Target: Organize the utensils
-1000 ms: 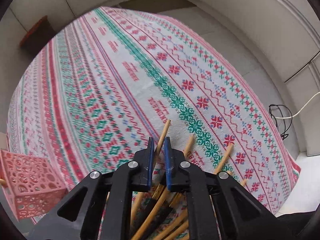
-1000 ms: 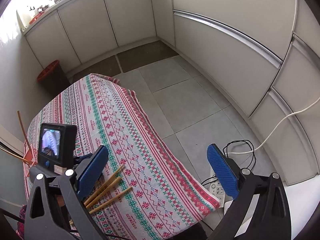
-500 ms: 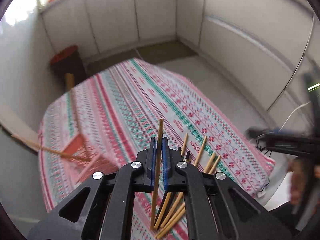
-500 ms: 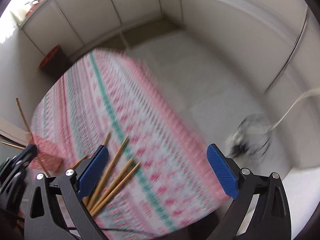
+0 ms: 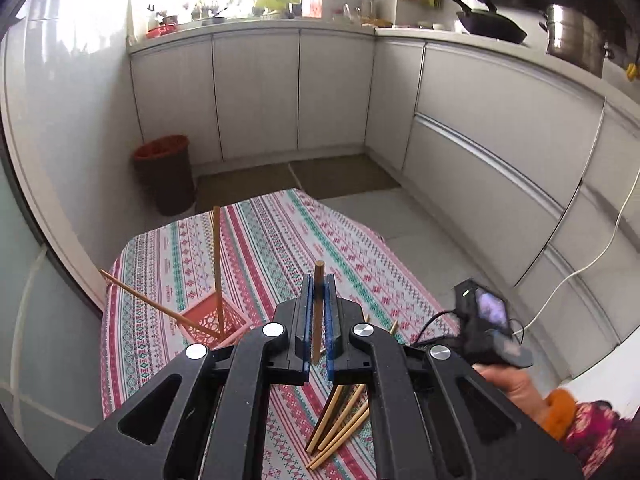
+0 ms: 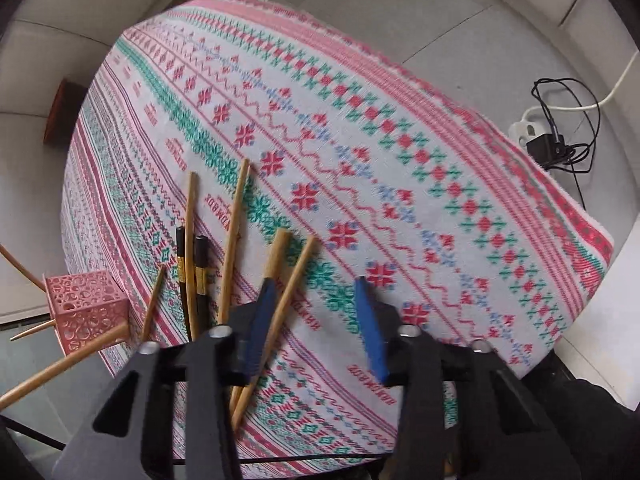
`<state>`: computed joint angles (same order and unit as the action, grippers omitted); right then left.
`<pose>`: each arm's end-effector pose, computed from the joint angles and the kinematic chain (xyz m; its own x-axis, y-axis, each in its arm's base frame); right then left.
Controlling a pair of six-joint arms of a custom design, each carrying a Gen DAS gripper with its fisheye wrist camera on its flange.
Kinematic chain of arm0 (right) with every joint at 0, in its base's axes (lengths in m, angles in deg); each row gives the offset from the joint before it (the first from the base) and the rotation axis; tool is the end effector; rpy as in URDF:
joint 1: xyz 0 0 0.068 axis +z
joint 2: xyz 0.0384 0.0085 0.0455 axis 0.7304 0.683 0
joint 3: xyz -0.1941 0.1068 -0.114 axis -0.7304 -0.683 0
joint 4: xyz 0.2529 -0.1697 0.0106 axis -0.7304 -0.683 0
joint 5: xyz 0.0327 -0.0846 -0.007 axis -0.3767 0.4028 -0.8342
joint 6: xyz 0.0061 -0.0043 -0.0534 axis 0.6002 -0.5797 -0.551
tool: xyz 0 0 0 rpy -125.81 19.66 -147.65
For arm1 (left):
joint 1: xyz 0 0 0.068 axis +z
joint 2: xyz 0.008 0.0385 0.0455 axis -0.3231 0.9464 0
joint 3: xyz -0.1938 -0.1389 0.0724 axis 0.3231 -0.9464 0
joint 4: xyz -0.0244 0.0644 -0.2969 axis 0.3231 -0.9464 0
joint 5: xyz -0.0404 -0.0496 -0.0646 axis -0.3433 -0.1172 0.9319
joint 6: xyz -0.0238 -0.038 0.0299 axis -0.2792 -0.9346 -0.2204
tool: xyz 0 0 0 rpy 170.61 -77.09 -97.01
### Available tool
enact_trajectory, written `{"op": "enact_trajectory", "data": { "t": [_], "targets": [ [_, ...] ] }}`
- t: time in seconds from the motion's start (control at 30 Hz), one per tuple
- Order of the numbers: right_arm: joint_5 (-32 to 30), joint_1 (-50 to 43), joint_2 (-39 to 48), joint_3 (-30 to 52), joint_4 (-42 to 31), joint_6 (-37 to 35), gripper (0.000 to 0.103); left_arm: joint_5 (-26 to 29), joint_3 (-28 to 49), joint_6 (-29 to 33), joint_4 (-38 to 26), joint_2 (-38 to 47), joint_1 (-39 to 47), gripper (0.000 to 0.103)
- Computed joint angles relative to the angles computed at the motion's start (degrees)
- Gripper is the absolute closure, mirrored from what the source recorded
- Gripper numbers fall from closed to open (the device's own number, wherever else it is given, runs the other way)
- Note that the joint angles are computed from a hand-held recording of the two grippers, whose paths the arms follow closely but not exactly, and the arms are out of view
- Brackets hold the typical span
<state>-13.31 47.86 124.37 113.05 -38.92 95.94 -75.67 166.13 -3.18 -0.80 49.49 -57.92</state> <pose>0.3495 0.0153 0.1962 -0.8981 0.4388 0.0305 0.4281 0.8561 0.2894 0.2194 -0.1603 0.3926 -0.6247 0.0537 -0.7790 0.1273 0.9913 -0.0338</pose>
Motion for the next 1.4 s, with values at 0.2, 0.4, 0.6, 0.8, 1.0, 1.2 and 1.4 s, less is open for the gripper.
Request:
{"op": "enact_trajectory", "data": {
  "t": [0.2,0.4,0.6,0.8,1.0,1.2,1.4],
  "targets": [
    [10.24,7.51,-0.11,0.62,1.34,4.2,0.071,0.75,0.39,0.11,-0.56,-1.19,0.7,0.099],
    [13.21,11.51,-0.94,0.18,4.54,6.1,0.095,0.21,-0.2,-0.66,-0.93,-3.12,1.09,0.099],
    [7.19,8.22,-10.14,-0.3,4.55,1.26,0.098,-0.26,-0.93,-1.08,-2.2,-6.86,2.09,0.099],
    [5.13,7.42,-23.13,2.95,2.97,-5.93,0.098,-2.53,0.54,-1.49,-3.98,-9.65,2.57,0.099],
    [-0.21,6.72,-26.38,12.65,5.02,-6.78,0.098,-4.55,4.94,-2.13,-3.84,-10.14,4.7,0.099],
    [-3.84,8.05,-21.81,22.07,7.54,-4.18,0.098,-7.08,7.57,-2.43,-0.86,-8.36,7.52,0.099],
    [-5.77,10.54,-18.59,24.84,10.67,-3.25,0.098,-4.28,7.72,-3.48,1.58,-5.51,14.38,0.099]
  ]
}}
